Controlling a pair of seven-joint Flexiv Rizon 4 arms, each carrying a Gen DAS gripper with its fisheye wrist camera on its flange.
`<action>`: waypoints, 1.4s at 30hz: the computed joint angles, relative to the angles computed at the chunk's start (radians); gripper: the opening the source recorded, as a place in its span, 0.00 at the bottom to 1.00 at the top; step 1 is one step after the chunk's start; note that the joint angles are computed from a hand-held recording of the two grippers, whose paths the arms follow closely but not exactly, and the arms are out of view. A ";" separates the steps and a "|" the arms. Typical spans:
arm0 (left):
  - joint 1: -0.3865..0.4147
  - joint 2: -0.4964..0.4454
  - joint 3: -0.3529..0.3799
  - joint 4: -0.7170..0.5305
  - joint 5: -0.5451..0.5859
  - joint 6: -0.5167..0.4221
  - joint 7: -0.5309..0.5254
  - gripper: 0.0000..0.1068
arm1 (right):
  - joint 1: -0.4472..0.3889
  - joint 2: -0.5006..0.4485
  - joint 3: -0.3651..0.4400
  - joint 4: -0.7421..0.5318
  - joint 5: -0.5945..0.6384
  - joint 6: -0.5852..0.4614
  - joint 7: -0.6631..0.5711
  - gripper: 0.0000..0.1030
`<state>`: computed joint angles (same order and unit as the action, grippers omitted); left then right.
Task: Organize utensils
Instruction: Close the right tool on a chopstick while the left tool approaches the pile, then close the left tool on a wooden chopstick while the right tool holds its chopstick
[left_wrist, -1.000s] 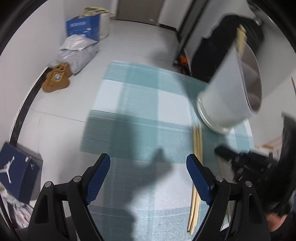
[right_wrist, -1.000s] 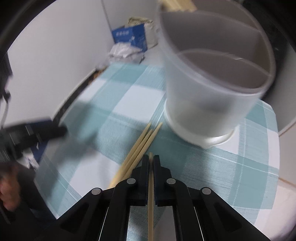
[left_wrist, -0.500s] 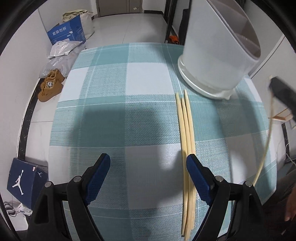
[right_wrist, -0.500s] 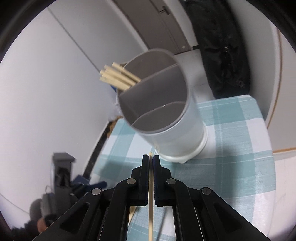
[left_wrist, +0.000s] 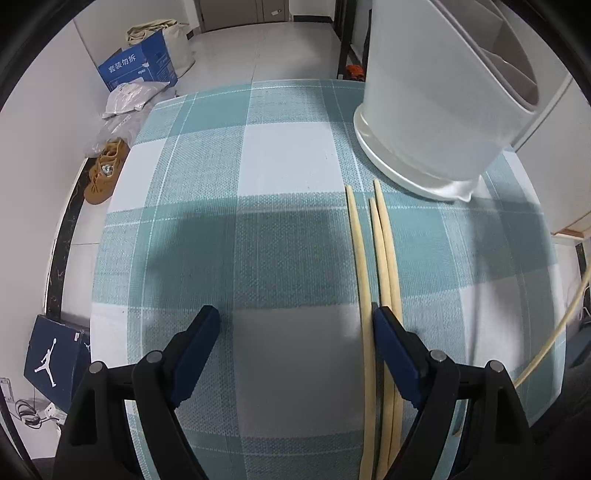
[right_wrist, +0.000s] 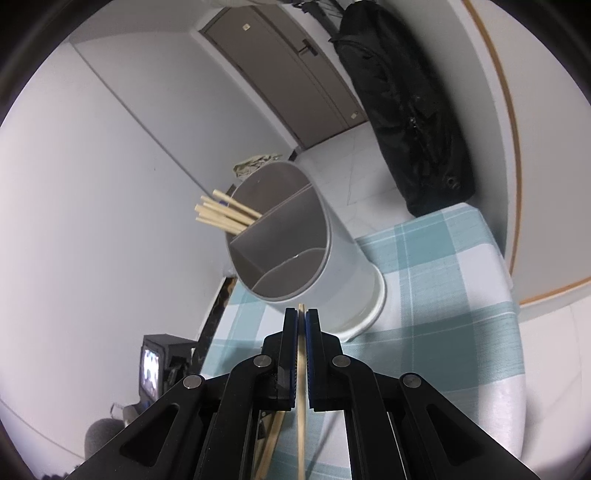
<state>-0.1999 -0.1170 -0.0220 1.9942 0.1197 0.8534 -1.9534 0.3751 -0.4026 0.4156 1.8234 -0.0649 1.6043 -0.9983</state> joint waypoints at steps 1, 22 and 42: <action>0.001 -0.006 -0.001 -0.007 -0.002 -0.004 0.001 0.76 | -0.005 0.001 0.003 0.002 0.004 0.001 0.000 0.03; -0.007 -0.063 0.011 -0.067 0.012 0.045 -0.004 0.38 | -0.103 -0.023 0.106 -0.033 0.105 -0.036 -0.098 0.03; 0.017 -0.017 0.006 0.033 -0.145 0.209 0.061 0.02 | 0.006 -0.006 -0.006 -0.024 0.095 -0.026 -0.066 0.03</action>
<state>-0.1829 -0.1335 -0.0162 2.0276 -0.0256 1.0624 -1.8924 0.3806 -0.4082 0.4100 1.7998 0.0299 1.5788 -1.0643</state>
